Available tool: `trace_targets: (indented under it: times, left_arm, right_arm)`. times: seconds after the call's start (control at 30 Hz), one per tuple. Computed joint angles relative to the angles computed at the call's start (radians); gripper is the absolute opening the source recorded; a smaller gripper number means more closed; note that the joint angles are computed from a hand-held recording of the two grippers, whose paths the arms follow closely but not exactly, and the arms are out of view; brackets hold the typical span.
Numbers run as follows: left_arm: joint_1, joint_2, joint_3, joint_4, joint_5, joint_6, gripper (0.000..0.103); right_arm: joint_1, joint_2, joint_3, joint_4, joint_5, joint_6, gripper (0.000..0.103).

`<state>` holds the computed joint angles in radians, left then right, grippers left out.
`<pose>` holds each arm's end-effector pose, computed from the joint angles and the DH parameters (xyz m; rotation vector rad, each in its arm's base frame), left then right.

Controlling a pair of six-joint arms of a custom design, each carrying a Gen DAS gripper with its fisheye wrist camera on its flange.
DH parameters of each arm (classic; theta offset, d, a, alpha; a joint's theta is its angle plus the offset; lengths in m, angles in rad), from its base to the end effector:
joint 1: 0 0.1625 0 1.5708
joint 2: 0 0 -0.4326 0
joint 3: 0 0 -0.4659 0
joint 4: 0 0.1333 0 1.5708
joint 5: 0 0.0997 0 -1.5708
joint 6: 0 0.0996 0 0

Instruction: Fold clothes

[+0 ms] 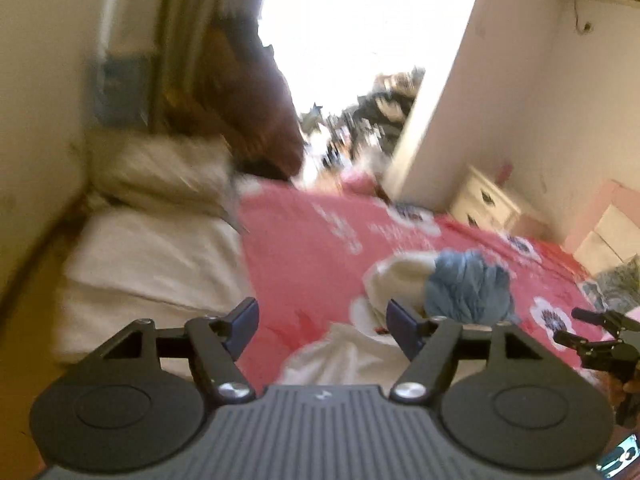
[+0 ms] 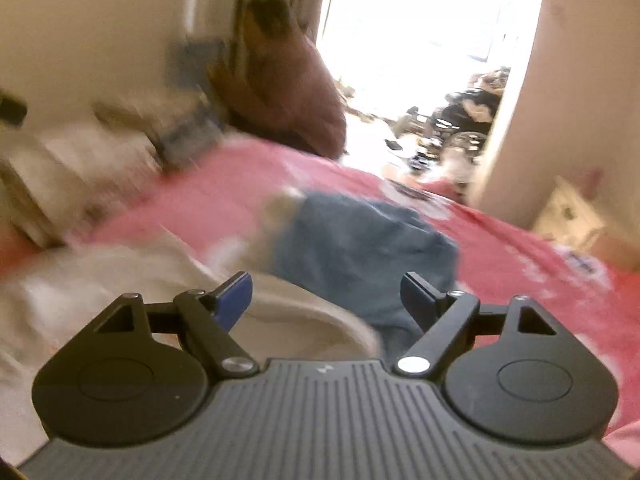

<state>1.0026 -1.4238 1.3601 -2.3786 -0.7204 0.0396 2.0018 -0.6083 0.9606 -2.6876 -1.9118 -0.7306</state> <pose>-0.1704 -0.6538 0.6541 0.2193 2.2750 -1.2696 0.4791 -0.8025 0.2502 1.2475 -2.2214 0.9451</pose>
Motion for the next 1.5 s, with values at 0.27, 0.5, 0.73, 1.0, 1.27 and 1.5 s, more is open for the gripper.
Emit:
trace_targets:
  times: [0.27,0.5,0.73,1.0,1.27,1.5]
  left_arm:
    - [-0.161,-0.209,0.143,0.101,0.313,-0.028,0.085]
    - [-0.056,-0.324,0.358,0.447,-0.106,-0.288,0.078]
    - [0.010,-0.292,0.495,0.481,-0.180,-0.113,0.068]
    - [0.133,-0.213,0.323,0.611,-0.294,-0.092,0.067]
    - [0.119,-0.301,0.383,0.659,-0.190,-0.361,0.067]
    - [0.075,-0.388,0.539,0.455,-0.114,-0.237,0.067]
  right_arm:
    - [-0.003,-0.167,0.217,-0.074,0.155,0.285,0.081]
    - [-0.049,-0.367,0.480,-0.028,0.041,0.517,0.080]
    - [-0.087,-0.490,0.678,0.084,-0.096,0.769,0.080]
    - [-0.109,-0.440,0.686,0.165,-0.186,0.904,0.072]
    - [-0.122,-0.387,0.577,0.378,-0.139,0.956,0.055]
    - [-0.114,-0.418,0.647,0.343,-0.110,0.853,0.020]
